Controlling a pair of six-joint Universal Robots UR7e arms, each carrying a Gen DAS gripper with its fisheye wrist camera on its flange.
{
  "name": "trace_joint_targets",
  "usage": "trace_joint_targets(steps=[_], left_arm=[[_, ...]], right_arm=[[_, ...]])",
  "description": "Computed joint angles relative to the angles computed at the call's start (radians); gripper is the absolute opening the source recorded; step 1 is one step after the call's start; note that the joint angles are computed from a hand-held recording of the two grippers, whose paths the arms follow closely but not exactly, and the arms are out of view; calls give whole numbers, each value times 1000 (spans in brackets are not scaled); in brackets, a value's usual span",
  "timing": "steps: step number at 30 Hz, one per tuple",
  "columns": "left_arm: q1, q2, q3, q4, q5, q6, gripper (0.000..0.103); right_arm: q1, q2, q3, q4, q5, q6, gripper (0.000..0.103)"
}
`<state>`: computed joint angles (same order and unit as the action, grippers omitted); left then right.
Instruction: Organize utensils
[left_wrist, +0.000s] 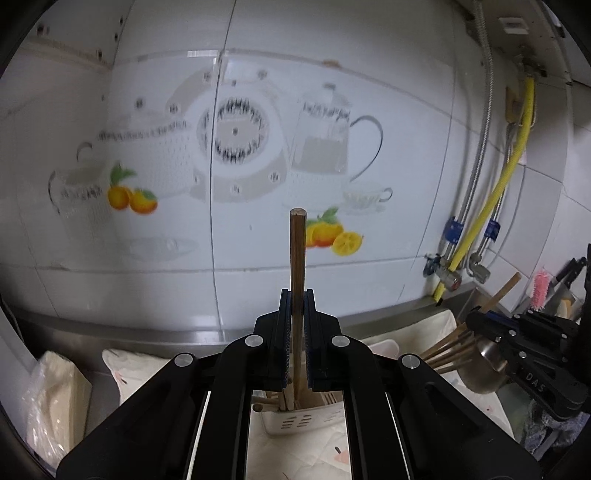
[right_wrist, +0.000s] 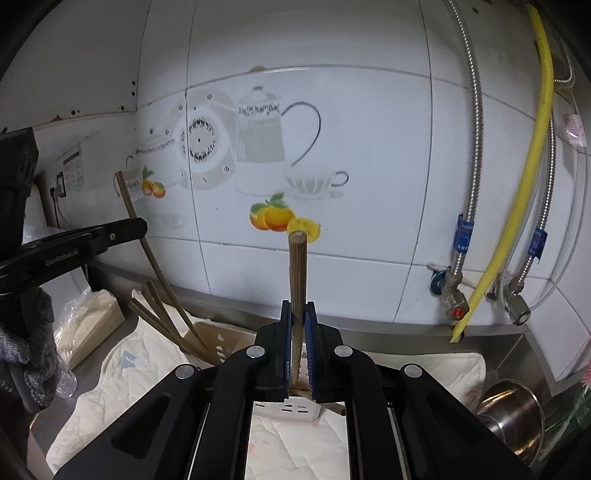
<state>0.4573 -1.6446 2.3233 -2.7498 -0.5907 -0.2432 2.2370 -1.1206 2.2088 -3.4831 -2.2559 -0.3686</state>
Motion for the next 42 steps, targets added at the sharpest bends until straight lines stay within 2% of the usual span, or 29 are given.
trace_joint_targets(steps=[8, 32, 37, 42], left_arm=[[42, 17, 2, 13, -51, -11, 5], [53, 12, 12, 80, -78, -29, 6], [47, 0, 16, 95, -76, -39, 8], [28, -29, 30, 125, -66, -64, 21]], right_arm=[[-25, 11, 10, 7, 8, 17, 7], [-50, 35, 26, 11, 6, 35, 7], [-45, 32, 24, 12, -1, 34, 8], [-35, 28, 29, 1, -9, 37, 14]])
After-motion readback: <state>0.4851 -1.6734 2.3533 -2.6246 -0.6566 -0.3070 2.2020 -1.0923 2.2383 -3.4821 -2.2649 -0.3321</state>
